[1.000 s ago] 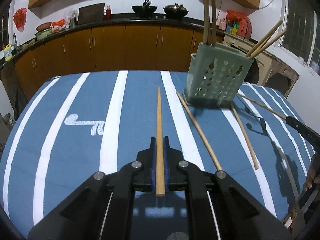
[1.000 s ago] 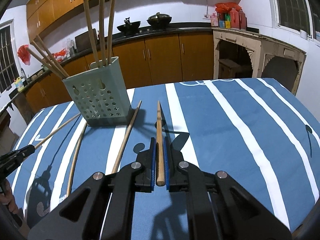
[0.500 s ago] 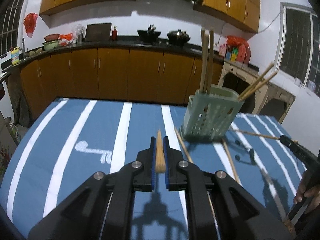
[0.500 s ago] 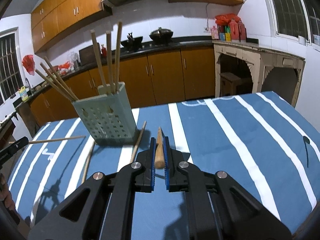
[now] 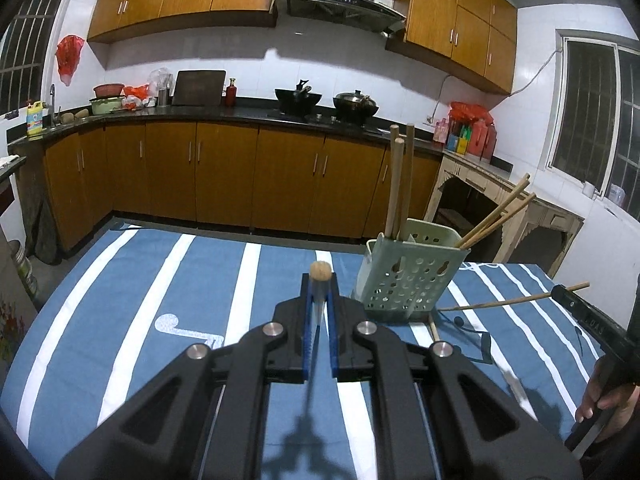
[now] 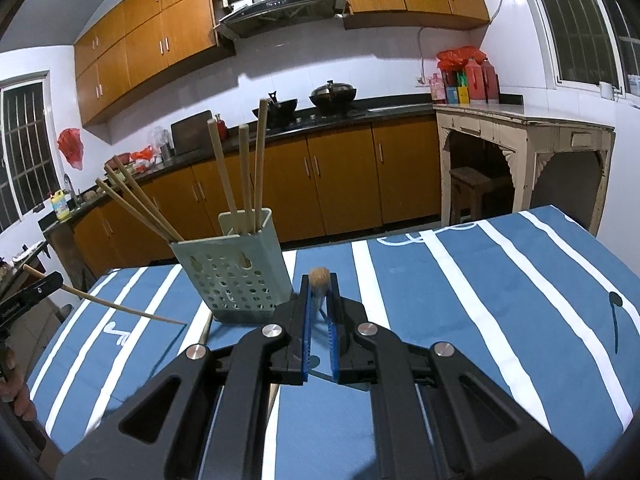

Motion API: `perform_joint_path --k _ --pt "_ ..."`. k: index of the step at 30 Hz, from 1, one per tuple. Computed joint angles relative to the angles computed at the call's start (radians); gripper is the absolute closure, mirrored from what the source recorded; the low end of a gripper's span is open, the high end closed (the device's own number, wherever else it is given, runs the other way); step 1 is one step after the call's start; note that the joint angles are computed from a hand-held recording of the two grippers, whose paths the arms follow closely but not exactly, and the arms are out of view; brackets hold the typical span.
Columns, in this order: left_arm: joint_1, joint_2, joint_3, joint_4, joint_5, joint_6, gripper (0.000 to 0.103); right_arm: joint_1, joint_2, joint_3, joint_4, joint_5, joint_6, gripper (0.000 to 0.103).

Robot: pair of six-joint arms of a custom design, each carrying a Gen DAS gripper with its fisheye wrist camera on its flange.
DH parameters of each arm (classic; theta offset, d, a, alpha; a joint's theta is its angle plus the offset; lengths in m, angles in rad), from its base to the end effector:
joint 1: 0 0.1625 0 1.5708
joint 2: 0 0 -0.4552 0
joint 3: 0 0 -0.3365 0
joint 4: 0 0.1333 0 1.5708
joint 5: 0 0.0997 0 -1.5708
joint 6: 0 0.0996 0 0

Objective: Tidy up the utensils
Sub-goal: 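Lift the chopstick with the left gripper while the right gripper carries its chopstick over the holder, then drop the chopstick into the green holder with the left gripper while the right gripper releases its own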

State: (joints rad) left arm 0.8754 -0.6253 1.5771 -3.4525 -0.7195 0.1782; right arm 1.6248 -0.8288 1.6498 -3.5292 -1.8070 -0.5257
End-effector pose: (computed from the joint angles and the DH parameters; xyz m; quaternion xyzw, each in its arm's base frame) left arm -0.2736 -0.6528 0.1956 0.1766 0.8160 -0.4892 0.2524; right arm 0.1458 -0.6598 0.3016 0.1783 -0.8200 0.4968 0.2215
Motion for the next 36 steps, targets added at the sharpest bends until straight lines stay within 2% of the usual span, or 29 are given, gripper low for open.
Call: perform_joint_path --k 9,16,23,30,36 --pt "-0.013 -0.015 -0.003 -0.025 -0.018 0.041 0.095 0.011 -0.027 -0.006 0.0 0.057 0.014 0.095" --pt "-0.04 -0.029 -0.013 -0.038 -0.059 0.072 0.095 0.018 -0.068 -0.012 0.055 0.139 0.062 0.095" --pt "-0.066 -0.018 -0.045 -0.075 -0.086 0.121 0.095 0.046 -0.072 -0.026 0.049 0.188 0.032 0.095" --pt "-0.09 0.016 -0.138 -0.13 -0.149 0.167 0.095 0.079 -0.043 -0.09 0.006 0.261 0.026 0.095" --pt "-0.094 0.093 -0.303 -0.174 -0.186 0.221 0.095 0.105 0.033 -0.209 -0.064 0.288 -0.001 0.095"
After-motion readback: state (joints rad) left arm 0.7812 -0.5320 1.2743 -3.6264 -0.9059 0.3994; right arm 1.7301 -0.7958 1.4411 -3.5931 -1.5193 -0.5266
